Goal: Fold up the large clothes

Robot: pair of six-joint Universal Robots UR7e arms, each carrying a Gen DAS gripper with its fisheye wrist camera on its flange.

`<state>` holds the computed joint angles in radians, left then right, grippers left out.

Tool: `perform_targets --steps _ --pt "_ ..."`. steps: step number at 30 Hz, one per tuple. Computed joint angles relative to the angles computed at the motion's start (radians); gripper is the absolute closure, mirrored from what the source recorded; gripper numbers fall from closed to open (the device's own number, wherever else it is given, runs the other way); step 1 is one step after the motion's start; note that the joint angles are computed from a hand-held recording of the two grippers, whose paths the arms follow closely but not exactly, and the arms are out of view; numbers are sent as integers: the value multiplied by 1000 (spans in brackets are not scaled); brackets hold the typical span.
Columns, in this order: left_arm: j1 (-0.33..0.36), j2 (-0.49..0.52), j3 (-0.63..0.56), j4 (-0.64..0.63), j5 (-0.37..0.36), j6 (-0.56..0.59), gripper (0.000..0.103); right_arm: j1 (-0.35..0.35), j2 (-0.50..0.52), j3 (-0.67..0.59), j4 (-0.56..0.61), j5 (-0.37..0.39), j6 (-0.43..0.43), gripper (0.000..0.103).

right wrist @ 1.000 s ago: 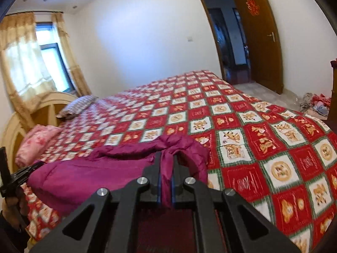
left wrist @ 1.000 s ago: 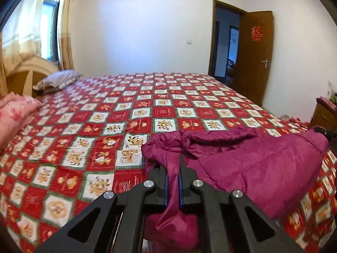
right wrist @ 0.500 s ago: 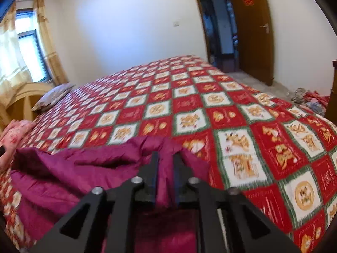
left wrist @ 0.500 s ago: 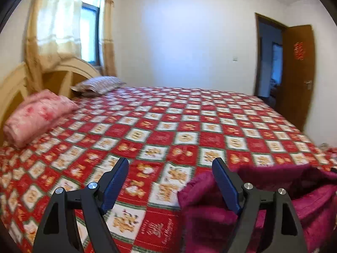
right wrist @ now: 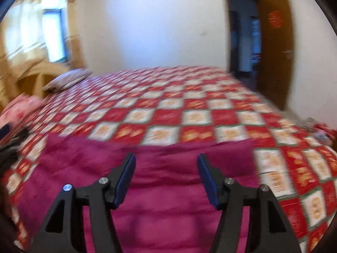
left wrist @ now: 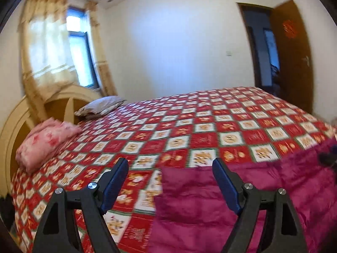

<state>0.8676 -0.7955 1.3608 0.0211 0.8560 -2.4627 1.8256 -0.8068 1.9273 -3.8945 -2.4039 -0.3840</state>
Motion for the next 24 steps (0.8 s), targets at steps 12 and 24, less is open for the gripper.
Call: perform_targets --steps 12,24 --pt "46 245 -312 236 -65 -109 21 -74 121 -178 131 -52 -7 51" --pt "102 424 -573 484 -83 -265 20 -128 104 -158 157 60 65 51"
